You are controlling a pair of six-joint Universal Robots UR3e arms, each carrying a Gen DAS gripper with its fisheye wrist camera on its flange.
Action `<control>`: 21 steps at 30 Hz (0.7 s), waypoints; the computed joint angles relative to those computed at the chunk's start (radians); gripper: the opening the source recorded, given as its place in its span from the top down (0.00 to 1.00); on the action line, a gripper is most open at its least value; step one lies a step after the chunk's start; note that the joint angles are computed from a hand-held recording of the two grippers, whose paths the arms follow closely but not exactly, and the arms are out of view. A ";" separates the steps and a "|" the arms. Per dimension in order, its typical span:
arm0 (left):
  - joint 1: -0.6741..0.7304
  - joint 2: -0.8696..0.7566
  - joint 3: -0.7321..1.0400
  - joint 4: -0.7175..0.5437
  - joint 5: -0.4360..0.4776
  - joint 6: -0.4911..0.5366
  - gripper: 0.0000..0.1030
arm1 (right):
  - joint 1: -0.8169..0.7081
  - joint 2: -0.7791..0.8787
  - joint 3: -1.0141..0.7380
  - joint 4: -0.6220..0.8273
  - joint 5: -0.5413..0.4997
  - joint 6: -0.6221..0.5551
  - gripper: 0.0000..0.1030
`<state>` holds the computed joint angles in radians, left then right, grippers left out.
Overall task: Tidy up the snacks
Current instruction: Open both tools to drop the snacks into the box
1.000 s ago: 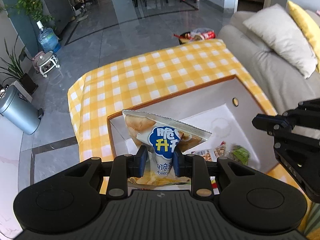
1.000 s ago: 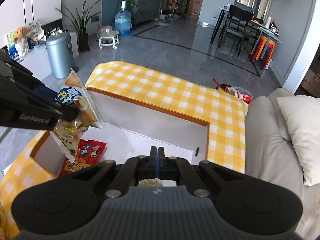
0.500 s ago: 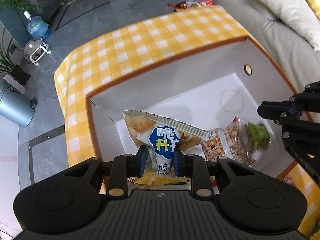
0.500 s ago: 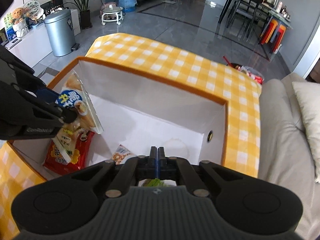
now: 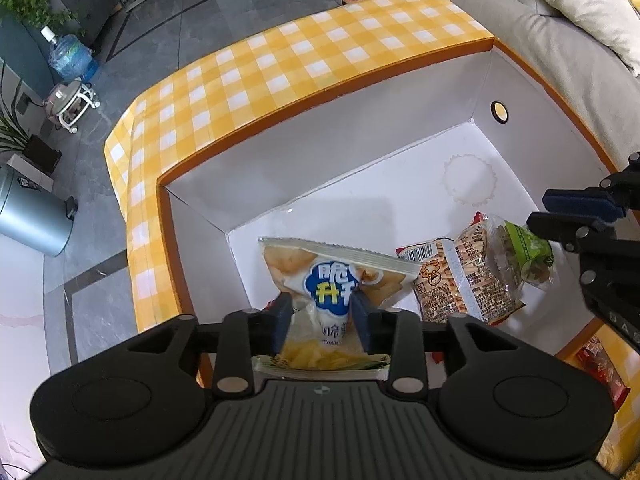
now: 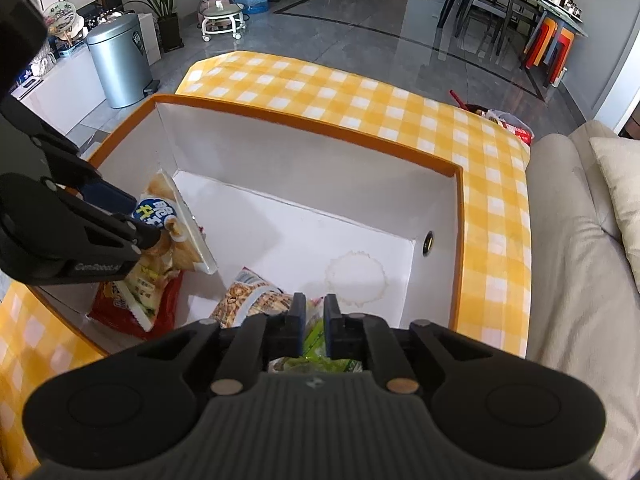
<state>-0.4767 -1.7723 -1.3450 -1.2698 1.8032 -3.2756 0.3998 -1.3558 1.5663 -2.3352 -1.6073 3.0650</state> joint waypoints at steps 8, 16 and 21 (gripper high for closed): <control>-0.007 0.068 -0.040 0.037 0.008 -0.006 0.40 | 0.016 -0.025 0.002 0.001 -0.014 0.005 0.63; -0.029 0.125 -0.036 0.025 0.036 -0.019 0.36 | 0.031 -0.074 -0.003 0.046 -0.019 0.011 0.47; -0.053 0.173 -0.042 0.001 0.055 -0.031 0.35 | 0.043 -0.119 -0.002 0.085 -0.018 0.029 0.39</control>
<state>-0.5294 -1.5994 -1.3871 -1.2690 1.8582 -3.3068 0.4425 -1.4743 1.5648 -2.2498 -1.6255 3.0944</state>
